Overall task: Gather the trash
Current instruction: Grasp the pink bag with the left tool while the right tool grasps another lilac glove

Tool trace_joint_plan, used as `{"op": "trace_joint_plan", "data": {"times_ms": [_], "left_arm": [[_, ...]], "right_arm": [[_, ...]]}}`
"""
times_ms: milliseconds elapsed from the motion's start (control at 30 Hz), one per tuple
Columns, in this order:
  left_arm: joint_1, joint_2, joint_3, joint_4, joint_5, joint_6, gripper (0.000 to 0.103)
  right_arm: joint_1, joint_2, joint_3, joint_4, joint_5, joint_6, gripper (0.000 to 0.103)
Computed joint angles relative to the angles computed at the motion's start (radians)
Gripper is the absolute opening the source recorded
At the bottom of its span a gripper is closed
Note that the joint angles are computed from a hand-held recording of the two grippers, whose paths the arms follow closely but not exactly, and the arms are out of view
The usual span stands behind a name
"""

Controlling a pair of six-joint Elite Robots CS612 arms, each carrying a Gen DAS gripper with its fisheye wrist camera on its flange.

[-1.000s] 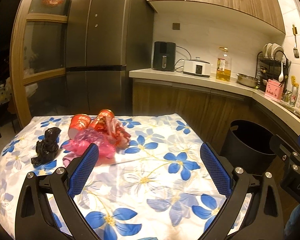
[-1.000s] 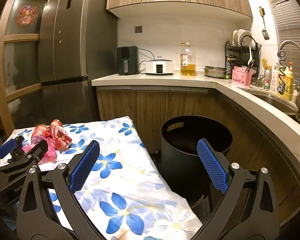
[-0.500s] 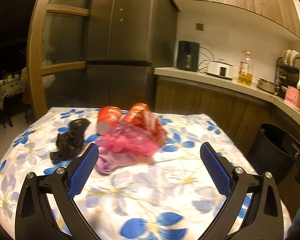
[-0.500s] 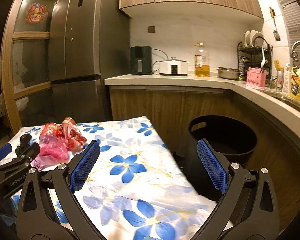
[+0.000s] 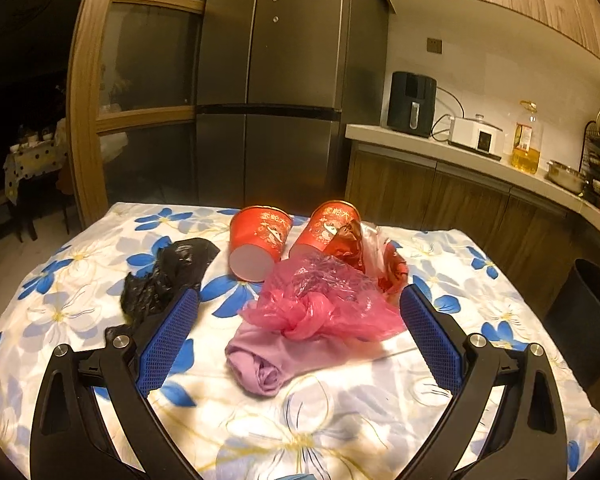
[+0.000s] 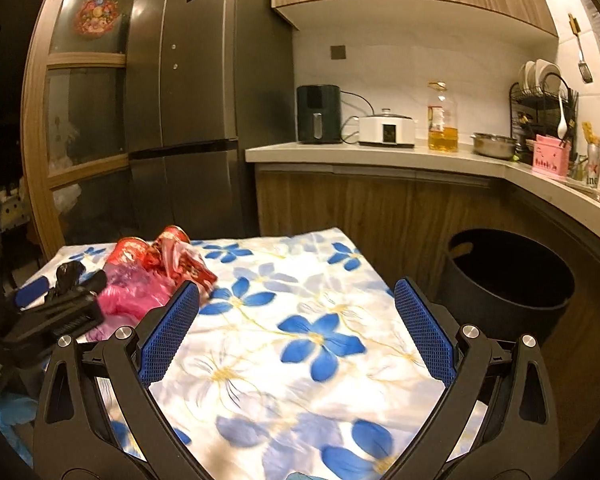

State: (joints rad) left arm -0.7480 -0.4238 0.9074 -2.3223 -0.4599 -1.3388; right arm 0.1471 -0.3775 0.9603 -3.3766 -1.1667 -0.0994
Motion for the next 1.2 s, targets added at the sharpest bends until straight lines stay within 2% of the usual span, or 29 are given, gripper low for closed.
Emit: {"op": "trace_joint_plan", "data": {"times_ms": [67,200,267,400,467,600,733,867,933,1067,1200], "left_arm": [[0.01,0.007,-0.012,-0.007,-0.023,0.025,0.092],[0.029,0.014,-0.01,-0.089,-0.089,0.085,0.088],[0.037,0.013,-0.005,-0.104,-0.123,0.087,0.074],[0.051,0.011,0.009,-0.17,-0.2,0.116,0.052],[0.054,0.013,0.013,-0.2,-0.222,0.141,0.031],[0.049,0.017,0.016,-0.241,-0.227,0.175,0.016],[0.036,0.006,0.038,-0.271,-0.185,0.172,0.014],[0.013,-0.028,0.094,-0.326,-0.1,0.159,0.014],[0.002,-0.05,0.133,-0.346,-0.065,0.126,0.014],[-0.016,-0.099,0.211,-0.29,-0.004,-0.008,0.014],[-0.027,-0.142,0.274,-0.191,0.024,-0.163,0.014]], "right_arm": [[0.007,0.013,-0.025,0.004,0.005,0.004,0.097],[0.018,0.032,-0.07,0.038,0.01,0.003,0.097],[0.023,0.039,-0.084,0.055,0.013,-0.003,0.096],[0.03,0.051,-0.107,0.089,0.011,-0.013,0.096],[0.033,0.056,-0.119,0.112,0.011,-0.016,0.096],[0.037,0.063,-0.132,0.141,0.016,-0.026,0.096],[0.041,0.064,-0.131,0.152,0.021,-0.044,0.096],[0.045,0.063,-0.128,0.167,0.028,-0.048,0.096],[0.046,0.061,-0.123,0.171,0.034,-0.049,0.096],[0.053,0.058,-0.114,0.176,0.061,-0.06,0.096],[0.064,0.058,-0.112,0.214,0.119,-0.093,0.087]]}}
